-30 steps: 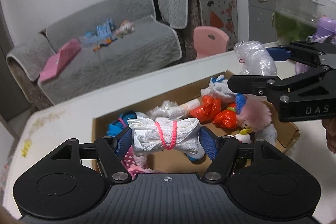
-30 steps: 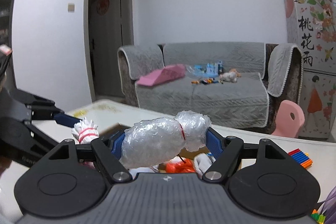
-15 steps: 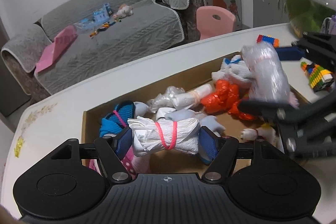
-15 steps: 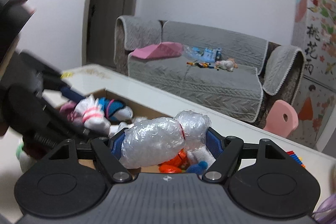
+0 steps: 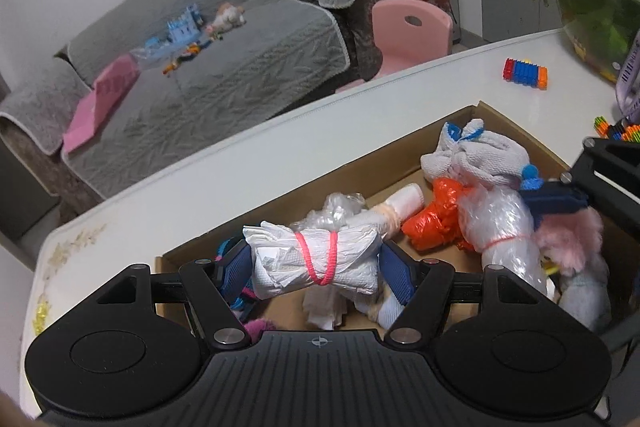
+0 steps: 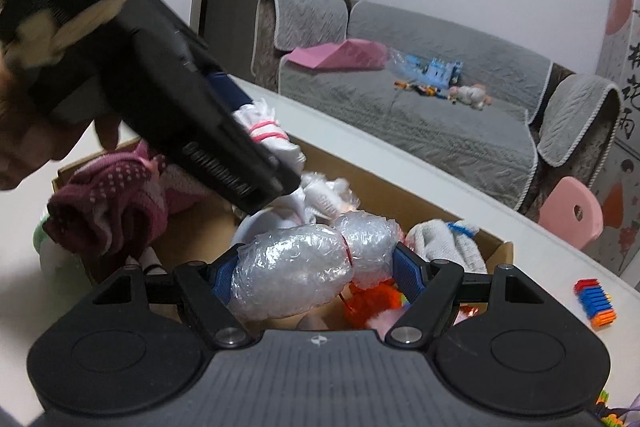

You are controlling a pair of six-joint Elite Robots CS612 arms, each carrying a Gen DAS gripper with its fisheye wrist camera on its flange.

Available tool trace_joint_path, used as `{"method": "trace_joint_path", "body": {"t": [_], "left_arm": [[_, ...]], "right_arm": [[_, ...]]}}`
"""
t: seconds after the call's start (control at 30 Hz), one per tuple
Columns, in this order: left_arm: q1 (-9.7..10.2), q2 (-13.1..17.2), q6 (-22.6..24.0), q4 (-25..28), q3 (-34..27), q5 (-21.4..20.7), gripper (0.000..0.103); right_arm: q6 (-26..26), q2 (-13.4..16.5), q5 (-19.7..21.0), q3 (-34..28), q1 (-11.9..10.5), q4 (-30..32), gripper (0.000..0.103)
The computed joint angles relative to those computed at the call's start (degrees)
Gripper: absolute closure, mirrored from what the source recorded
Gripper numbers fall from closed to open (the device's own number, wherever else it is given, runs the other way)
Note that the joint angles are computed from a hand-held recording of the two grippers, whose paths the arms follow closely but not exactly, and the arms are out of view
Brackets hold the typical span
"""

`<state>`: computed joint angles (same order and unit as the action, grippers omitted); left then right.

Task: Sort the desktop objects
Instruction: 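Open the left tool to drop the pink-tied sock while the right tool drops the plastic bundle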

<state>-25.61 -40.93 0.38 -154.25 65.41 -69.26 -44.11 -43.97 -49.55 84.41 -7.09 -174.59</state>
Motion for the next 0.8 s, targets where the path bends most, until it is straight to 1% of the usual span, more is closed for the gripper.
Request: {"method": "trace_joint_path", "body": {"t": [0.13,0.3,0.4,0.43,0.47,0.53,0.6,0.63,0.67,0.8], "left_arm": [[0.43,1.18,-1.34,3.0,-2.12,-0.57,0.029],[0.62,1.51,-1.7,3.64,-2.82,-1.21,0.029],[0.57,1.59,-1.62,3.78,-3.0,-1.02,0.026],[0.56,1.6,-1.63,3.87,-3.01,-0.85,0.024],[0.52,1.6,-1.53,3.77,-2.99,-0.52,0.019],[0.48,1.55,-1.52,3.33,-2.84,-0.27,0.013],[0.57,1.41,-1.86,2.79,-2.62,-0.82,0.009],[0.63,1.26,-1.96,2.28,-2.39,-1.31,0.006],[0.63,1.06,-1.85,1.48,-1.99,-1.5,0.005],[0.42,0.07,-1.19,-2.06,-0.06,-1.12,0.001]], "right_arm": [[-0.1,-0.25,-1.37,0.15,0.09,1.19,0.03],[-1.8,-0.5,-2.02,0.27,0.33,3.21,0.03],[-2.13,-0.66,-2.45,0.51,0.41,3.36,0.029],[-2.34,-0.75,-2.53,0.61,0.4,3.61,0.029],[-2.66,-0.82,-2.61,0.71,0.43,3.88,0.027],[-3.44,-1.01,-3.06,0.98,0.53,4.33,0.025],[-4.0,-1.12,-3.49,1.31,0.61,3.91,0.021],[-4.01,-1.11,-3.57,1.3,0.64,3.78,0.017],[-3.95,-1.12,-3.55,1.42,0.63,3.4,0.014],[-3.48,-1.22,-3.37,1.86,0.49,1.9,0.009]]}}
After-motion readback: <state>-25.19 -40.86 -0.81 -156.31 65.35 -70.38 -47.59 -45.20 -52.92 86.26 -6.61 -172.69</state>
